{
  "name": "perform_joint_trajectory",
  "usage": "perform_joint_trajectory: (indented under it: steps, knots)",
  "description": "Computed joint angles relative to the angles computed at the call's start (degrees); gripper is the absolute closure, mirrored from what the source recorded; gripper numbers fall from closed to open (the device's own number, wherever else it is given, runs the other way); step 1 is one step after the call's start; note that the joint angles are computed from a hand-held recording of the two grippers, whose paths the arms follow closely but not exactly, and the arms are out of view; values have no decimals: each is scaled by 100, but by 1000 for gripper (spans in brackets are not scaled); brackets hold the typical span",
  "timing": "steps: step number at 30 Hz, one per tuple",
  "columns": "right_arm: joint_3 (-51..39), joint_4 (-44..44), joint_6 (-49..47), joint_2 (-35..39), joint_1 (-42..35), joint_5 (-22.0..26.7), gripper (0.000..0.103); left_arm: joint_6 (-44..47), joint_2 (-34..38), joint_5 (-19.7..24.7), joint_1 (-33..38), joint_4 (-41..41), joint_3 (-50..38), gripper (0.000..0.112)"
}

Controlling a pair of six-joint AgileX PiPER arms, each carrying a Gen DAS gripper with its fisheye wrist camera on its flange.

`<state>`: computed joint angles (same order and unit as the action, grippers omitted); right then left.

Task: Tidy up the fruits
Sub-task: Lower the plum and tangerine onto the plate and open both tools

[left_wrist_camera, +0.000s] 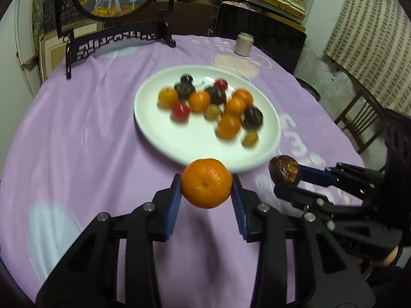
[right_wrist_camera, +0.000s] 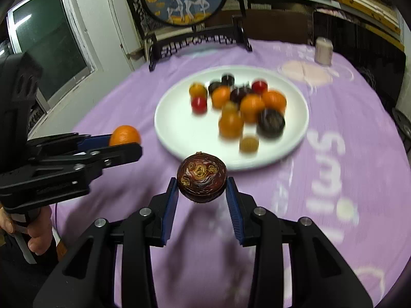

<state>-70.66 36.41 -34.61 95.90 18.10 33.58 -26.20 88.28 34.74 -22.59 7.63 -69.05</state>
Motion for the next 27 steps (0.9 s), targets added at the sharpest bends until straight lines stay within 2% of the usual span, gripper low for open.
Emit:
perform_joint_trajectory:
  steps: [3, 6, 9, 11, 23, 24, 25, 27]
  knots:
    - [-905, -474, 548, 546, 99, 95, 65, 330, 947, 495, 322, -223, -1331, 74]
    - [-1847, -1781, 1709, 1163, 353, -33, 65, 295, 1913, 986, 495, -133, -2688, 74]
    - [-2728, -1964, 1964, 1799, 294, 326, 65, 428, 2490, 1240, 670, -411, -3462, 74]
    - [-3013, -1927, 1982, 2039, 238, 429, 65, 635, 2626, 1195, 794, -750, -3540, 74]
    - [-3225, -1547, 1672, 2264, 150, 502, 64, 784, 2578, 1012, 781, -760, -3351, 73]
    - [-3163, -1561, 1673, 2233, 153, 420, 56, 753, 2534, 959, 786, -753, -3286, 73]
    - [-3044, -1651, 1760, 2166, 165, 272, 39, 714, 2486, 890, 784, -734, -3210, 69]
    - [-2760, -1939, 1990, 2009, 201, -71, 36, 379, 2232, 551, 723, -404, -2831, 37]
